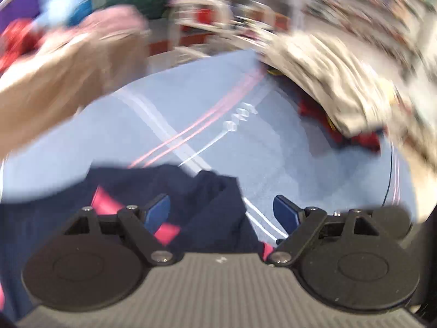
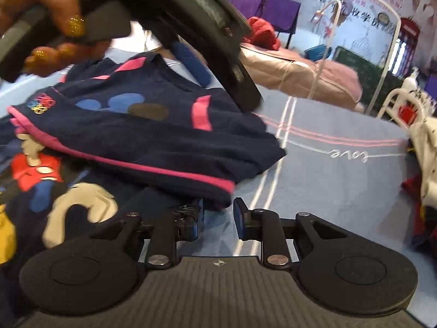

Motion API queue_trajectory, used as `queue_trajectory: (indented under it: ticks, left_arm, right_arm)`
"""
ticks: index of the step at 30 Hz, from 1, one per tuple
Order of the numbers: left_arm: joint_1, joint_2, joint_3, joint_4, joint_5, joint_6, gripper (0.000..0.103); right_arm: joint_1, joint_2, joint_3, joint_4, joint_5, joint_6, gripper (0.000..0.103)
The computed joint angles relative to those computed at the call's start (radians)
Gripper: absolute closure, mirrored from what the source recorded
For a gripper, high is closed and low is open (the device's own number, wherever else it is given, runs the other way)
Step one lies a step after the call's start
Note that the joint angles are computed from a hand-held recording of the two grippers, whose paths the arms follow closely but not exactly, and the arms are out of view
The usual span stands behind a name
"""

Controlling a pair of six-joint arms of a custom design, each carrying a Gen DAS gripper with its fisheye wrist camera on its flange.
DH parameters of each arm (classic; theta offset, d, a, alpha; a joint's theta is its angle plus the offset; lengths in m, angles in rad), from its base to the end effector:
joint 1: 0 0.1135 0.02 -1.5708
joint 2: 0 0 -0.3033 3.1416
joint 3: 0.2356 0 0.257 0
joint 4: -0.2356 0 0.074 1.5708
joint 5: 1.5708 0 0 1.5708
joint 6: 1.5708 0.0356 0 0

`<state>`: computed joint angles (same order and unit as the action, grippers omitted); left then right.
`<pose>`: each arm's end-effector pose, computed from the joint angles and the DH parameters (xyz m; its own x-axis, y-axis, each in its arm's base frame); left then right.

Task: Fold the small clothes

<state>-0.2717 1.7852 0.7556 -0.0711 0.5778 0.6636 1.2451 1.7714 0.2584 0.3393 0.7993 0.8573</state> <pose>0.2951 -0.1024 0.1340 -0.3913 0.6446 -0.6568 0.8938 0.4360 -0.1046 0.0859 0.1747 0.0736 -0.6255 -0.2045 -0.7530 -0.1512 0.9785 -0.1403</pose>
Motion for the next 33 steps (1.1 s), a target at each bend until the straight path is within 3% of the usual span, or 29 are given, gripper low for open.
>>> queue_trajectory:
  ticks: [1,3,7,8,9,10,11,15,22,25,27,28,29,30,32,33]
  left_arm:
    - [-0.024,0.02,0.026,-0.036,-0.006,0.047,0.025]
    - [-0.066,0.061,0.069,-0.08,-0.044,0.119,0.041]
    - [-0.127,0.121,0.109,-0.058,-0.101,0.125,0.049]
    - [-0.137,0.144,0.134,-0.082,-0.1,0.121,0.063]
    - [-0.145,0.165,0.169,-0.128,-0.1,0.128,0.082]
    - [-0.151,0.179,0.192,-0.166,-0.107,0.142,0.089]
    - [-0.162,0.189,0.205,-0.182,-0.123,0.153,0.096]
    - [-0.176,0.177,0.161,-0.069,-0.17,0.101,0.102]
    - [-0.17,0.195,0.208,0.001,-0.204,-0.022,0.101]
    - [-0.153,0.162,0.178,0.025,-0.171,-0.038,0.092]
    - [-0.147,0.135,0.14,0.06,-0.177,-0.044,0.081]
    - [-0.136,0.121,0.123,0.074,-0.161,-0.051,0.078]
    - [-0.118,0.103,0.102,0.085,-0.145,-0.06,0.069]
    - [-0.098,0.077,0.07,0.107,-0.139,-0.076,0.058]
    - [-0.044,0.03,-0.006,0.158,-0.117,-0.114,0.045]
    - [-0.006,0.01,-0.036,0.158,-0.089,-0.125,0.043]
  right_arm:
    - [-0.009,0.0,-0.006,0.011,-0.004,0.0,0.061]
    - [-0.001,-0.003,-0.033,0.066,-0.002,0.007,0.06]
    - [-0.018,0.037,-0.062,0.182,-0.004,-0.009,0.06]
    - [-0.028,0.051,-0.081,0.248,-0.011,-0.011,0.06]
    - [-0.039,0.064,-0.098,0.313,-0.025,-0.012,0.07]
    - [-0.055,0.073,-0.107,0.354,-0.045,-0.015,0.085]
    - [-0.061,0.076,-0.101,0.348,-0.045,0.003,0.087]
    - [-0.035,0.043,-0.071,0.258,-0.021,0.11,0.093]
    - [0.08,-0.062,-0.011,-0.021,-0.024,0.386,0.094]
    - [0.144,-0.016,0.037,-0.09,-0.028,0.478,0.092]
    - [0.147,0.018,0.029,-0.057,-0.037,0.521,0.087]
    - [0.155,0.018,0.012,-0.028,-0.022,0.524,0.074]
    - [0.159,-0.001,0.011,-0.049,-0.011,0.524,0.067]
    - [0.168,-0.029,0.034,-0.142,0.011,0.541,0.058]
    - [0.2,-0.077,0.1,-0.391,0.084,0.626,0.056]
    - [0.212,-0.104,0.108,-0.452,0.121,0.658,0.056]
